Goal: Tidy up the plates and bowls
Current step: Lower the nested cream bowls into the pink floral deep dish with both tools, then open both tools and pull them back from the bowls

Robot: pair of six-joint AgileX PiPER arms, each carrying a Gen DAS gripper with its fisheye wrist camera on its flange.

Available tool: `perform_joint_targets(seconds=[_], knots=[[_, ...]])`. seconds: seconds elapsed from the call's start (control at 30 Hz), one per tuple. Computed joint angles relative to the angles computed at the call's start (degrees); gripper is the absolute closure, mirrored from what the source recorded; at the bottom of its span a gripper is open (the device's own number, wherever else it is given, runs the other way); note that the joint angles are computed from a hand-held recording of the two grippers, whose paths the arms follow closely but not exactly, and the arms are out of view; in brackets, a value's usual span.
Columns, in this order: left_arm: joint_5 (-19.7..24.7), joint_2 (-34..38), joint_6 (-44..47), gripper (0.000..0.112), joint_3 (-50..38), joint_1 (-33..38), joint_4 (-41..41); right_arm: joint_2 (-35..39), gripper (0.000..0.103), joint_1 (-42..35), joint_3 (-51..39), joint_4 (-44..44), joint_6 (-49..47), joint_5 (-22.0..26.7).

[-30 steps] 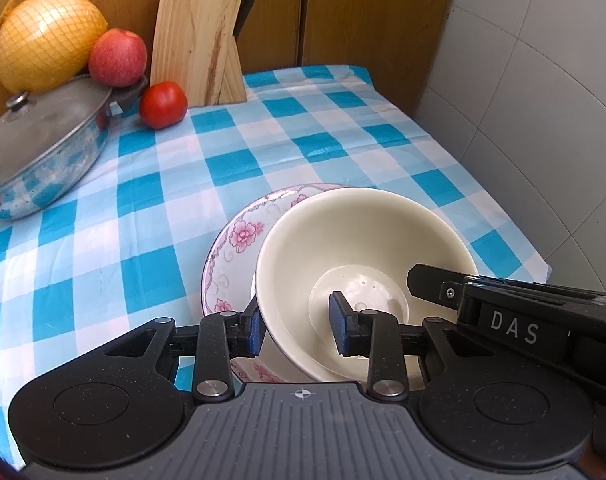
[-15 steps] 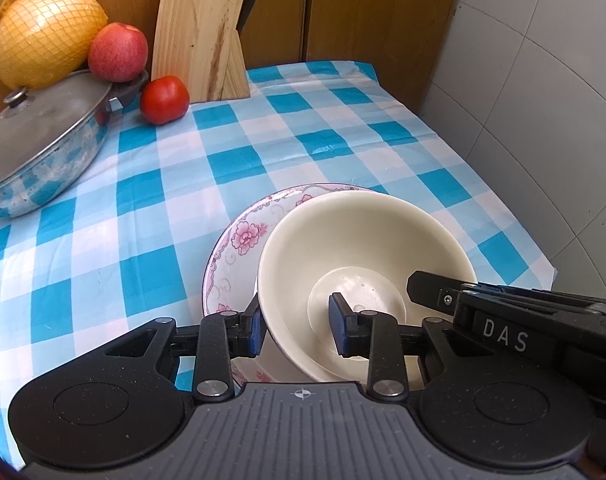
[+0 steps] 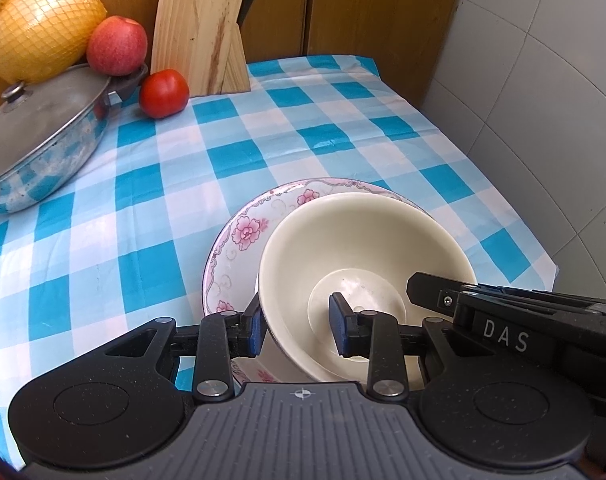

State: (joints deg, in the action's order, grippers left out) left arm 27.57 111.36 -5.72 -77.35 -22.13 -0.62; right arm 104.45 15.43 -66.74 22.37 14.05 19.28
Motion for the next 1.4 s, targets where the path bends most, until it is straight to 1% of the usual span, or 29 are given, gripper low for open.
perform_joint_targets(seconds=[0.03,0.1,0.13,0.2,0.27,0.4,0.5,0.57,0.7,0.8,0.97,1.07,1.13,1.27,1.33,1.4], knots=[[0.3,0.3,0.1,0.072,-0.3,0.0,-0.1,0.0,0.087,-0.1,0.2,0.2,-0.1,-0.1],[0.5,0.6,-1.5,0.072,-0.5,0.0,1.3,-0.2,0.082,0.0,0.6,-1.4,1.4,-1.0],[0.3,0.6,-2.1,0.069,-0.6,0.0,2.0,-0.5,0.081,0.0,0.8,-2.2,2.0,-1.5],[0.0,0.5,-3.0,0.068,-0.4,0.0,2.8,-1.1,0.078,0.4,1.4,-6.0,5.4,-2.7],[-0.3,0.3,-4.0,0.066,-0.2,-0.1,3.9,-1.4,0.078,0.8,1.6,-10.9,9.8,-3.2],[-0.1,0.4,-4.4,0.065,-0.3,0.0,4.1,-1.6,0.077,0.5,2.0,-9.3,8.3,-3.4],[-0.6,-0.2,-5.9,0.065,0.2,-0.1,5.6,-2.0,0.077,0.8,2.5,-13.2,12.3,-4.2],[-1.0,-0.6,-6.5,0.064,0.7,-0.1,6.1,-2.4,0.077,0.7,3.0,-14.0,13.0,-4.6],[-1.4,-1.4,-6.3,0.063,1.3,0.4,5.5,-3.1,0.077,1.4,3.6,-18.4,17.2,-4.9],[-1.8,-2.1,-6.8,0.062,2.0,0.6,5.8,-3.6,0.077,2.0,4.1,-19.8,18.3,-5.4],[-2.7,-3.5,-7.6,0.060,3.7,1.0,6.4,-4.8,0.077,3.5,5.0,-29.5,27.8,-6.0],[-3.1,-4.3,-6.7,0.060,4.5,1.6,5.2,-5.3,0.077,4.2,5.5,-31.7,30.0,-6.4],[-3.4,-4.9,-7.2,0.059,5.1,1.8,5.5,-5.7,0.076,4.9,5.7,-35.1,33.3,-6.6],[-4.3,-6.3,-6.8,0.055,6.7,2.5,4.8,-6.6,0.076,6.3,6.4,-46.4,44.6,-6.9],[-4.8,-7.1,-5.9,0.054,7.6,3.3,3.6,-6.7,0.076,6.7,6.5,-49.0,47.0,-6.8],[-5.0,-7.7,-5.8,0.053,8.3,3.8,3.3,-6.7,0.074,7.0,6.6,-49.4,47.5,-6.9]])
